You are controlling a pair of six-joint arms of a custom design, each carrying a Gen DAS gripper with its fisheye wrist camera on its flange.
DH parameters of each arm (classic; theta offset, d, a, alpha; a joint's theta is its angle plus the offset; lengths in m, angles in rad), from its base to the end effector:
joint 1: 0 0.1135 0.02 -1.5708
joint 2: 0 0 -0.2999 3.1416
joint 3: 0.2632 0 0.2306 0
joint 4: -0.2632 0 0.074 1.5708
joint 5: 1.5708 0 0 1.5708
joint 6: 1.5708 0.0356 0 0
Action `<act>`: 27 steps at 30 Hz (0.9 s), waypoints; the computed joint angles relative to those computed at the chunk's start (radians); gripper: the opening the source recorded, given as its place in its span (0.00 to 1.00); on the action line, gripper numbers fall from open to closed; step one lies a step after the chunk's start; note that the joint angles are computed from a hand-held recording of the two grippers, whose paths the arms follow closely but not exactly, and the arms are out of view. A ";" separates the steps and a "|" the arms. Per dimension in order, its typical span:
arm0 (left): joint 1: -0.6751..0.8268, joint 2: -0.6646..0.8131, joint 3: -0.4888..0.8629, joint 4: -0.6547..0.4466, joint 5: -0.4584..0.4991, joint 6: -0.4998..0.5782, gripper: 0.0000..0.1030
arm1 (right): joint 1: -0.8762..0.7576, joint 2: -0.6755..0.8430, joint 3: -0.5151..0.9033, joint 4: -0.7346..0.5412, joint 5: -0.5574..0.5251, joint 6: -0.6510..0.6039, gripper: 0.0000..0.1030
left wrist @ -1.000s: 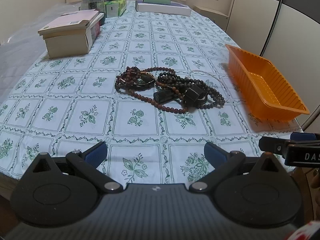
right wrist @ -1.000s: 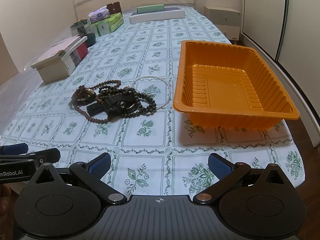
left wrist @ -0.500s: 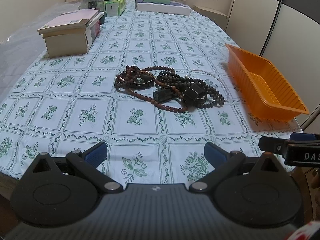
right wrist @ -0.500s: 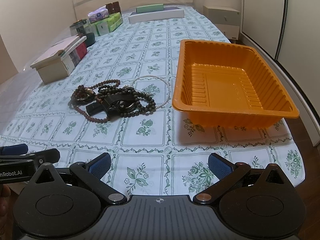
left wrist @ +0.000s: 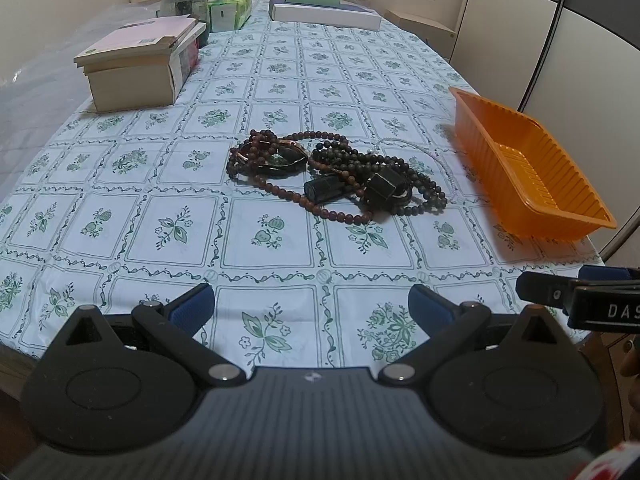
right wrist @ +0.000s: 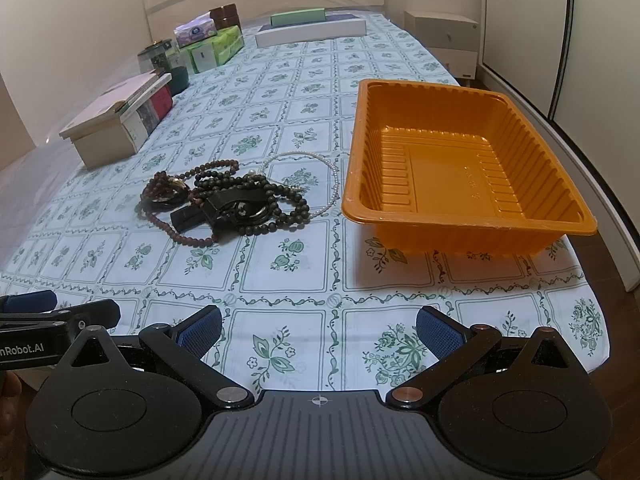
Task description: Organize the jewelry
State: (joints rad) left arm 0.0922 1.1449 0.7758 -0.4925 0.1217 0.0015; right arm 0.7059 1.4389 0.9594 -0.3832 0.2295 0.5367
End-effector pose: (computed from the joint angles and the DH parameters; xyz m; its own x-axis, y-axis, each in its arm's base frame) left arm 0.1962 0.0138 0.2793 -0.7557 -0.0684 -0.6514 -0.0115 0.9958 -0.0912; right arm 0.2156 0.1732 0.2788 -0.7622 0.0045 -0.6473 -0.1505 0.9713 0.1840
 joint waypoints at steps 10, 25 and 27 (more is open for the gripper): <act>0.001 0.001 0.001 -0.001 0.002 0.002 0.99 | -0.001 -0.001 -0.002 0.001 -0.001 0.000 1.00; 0.010 0.006 0.005 -0.007 0.014 0.003 0.99 | -0.004 -0.001 -0.003 0.003 -0.003 -0.001 1.00; 0.010 0.005 0.005 -0.007 0.014 0.004 0.99 | -0.004 -0.001 -0.003 0.002 -0.003 -0.001 1.00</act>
